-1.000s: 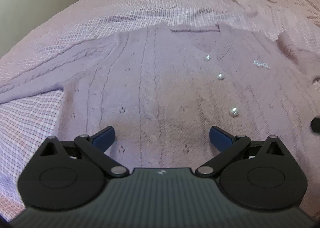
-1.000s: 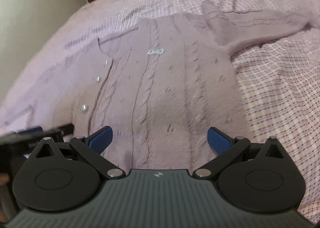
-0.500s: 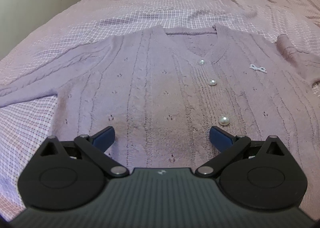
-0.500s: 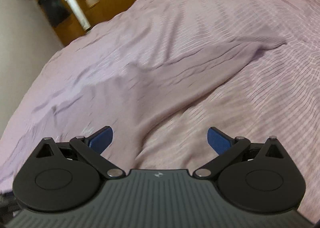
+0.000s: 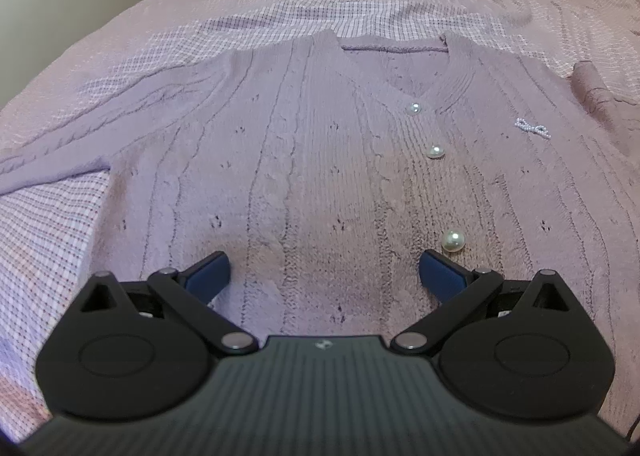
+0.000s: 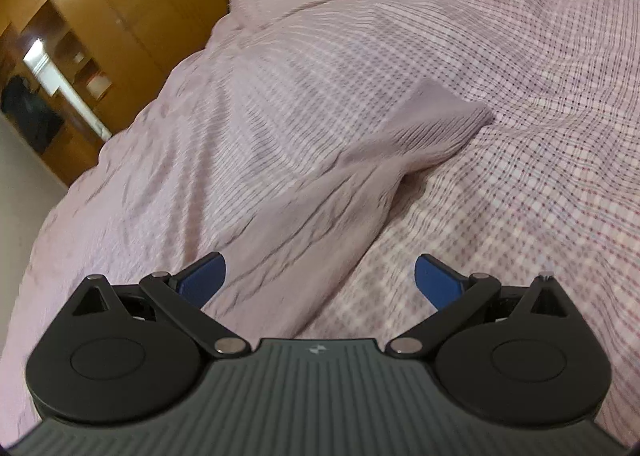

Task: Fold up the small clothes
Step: 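Reach the right gripper to the cardigan sleeve cuff and close on it, then lift the sleeve with the right gripper and fold it across the cardigan body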

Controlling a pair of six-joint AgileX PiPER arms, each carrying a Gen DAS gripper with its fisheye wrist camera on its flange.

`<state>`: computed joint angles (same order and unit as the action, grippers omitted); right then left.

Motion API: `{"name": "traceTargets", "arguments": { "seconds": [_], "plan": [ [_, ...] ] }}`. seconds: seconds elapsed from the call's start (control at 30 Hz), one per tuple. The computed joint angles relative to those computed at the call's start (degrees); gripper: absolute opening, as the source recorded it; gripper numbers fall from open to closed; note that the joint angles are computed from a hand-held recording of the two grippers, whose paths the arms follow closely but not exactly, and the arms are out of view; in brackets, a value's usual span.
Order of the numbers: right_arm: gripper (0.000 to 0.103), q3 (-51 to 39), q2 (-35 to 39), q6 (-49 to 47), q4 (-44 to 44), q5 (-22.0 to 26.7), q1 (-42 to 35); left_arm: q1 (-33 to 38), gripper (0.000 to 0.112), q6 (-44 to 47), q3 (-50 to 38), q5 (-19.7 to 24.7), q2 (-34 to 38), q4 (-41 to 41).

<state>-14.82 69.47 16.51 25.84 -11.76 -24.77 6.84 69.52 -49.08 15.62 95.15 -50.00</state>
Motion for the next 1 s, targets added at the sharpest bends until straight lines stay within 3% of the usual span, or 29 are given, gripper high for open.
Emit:
{"name": "traceTargets", "arguments": {
  "seconds": [0.23, 0.47, 0.57, 0.6, 0.63, 0.67, 0.7, 0.73, 0.83, 1.0],
  "plan": [
    [0.103, -2.8, 13.9, 27.7, -27.8, -11.4, -9.6, -1.8, 0.103, -2.6, 0.6, -2.8, 0.6, 2.6],
    [0.103, -3.3, 21.4, 33.2, -31.5, -23.4, -13.1, -2.7, 0.103, -1.7, 1.0, -4.6, 1.0, 2.3],
    [0.085, -4.4, 22.9, 32.0, -29.9, -23.5, -13.0, -2.7, 0.103, -0.9, 1.1, -4.7, 1.0, 1.7],
    [0.068, -4.7, 23.2, 31.3, -29.4, -23.3, -13.0, -2.8, 0.103, -0.2, 1.3, -4.9, 0.9, 1.0],
    [0.045, -5.0, 23.6, 31.4, -29.9, -22.9, -13.4, -2.8, 0.103, 1.3, 1.5, -5.1, 0.9, -0.3],
    [0.034, -5.4, 23.7, 31.0, -29.5, -21.6, -13.8, -3.0, 0.103, 3.3, 1.6, -5.6, 1.0, -2.4],
    [0.016, -5.5, 23.2, 28.9, -26.9, -20.1, -13.4, -3.1, 0.103, 6.3, 2.1, -6.2, 1.0, -5.2],
    [0.008, -4.6, 22.4, 27.7, -25.7, -20.6, -13.3, -3.4, 0.103, 10.4, 2.7, -7.0, 0.9, -9.1],
    [0.006, 0.3, 17.5, 23.2, -23.3, -25.5, -12.6, -3.8, 0.103, 20.4, 3.6, -8.0, 0.7, -18.7],
    [0.005, 4.3, 2.6, 18.8, -20.6, -19.4, -13.1, -2.3, 0.103, 28.0, 3.8, -6.0, 0.9, -25.4]
  ]
}}
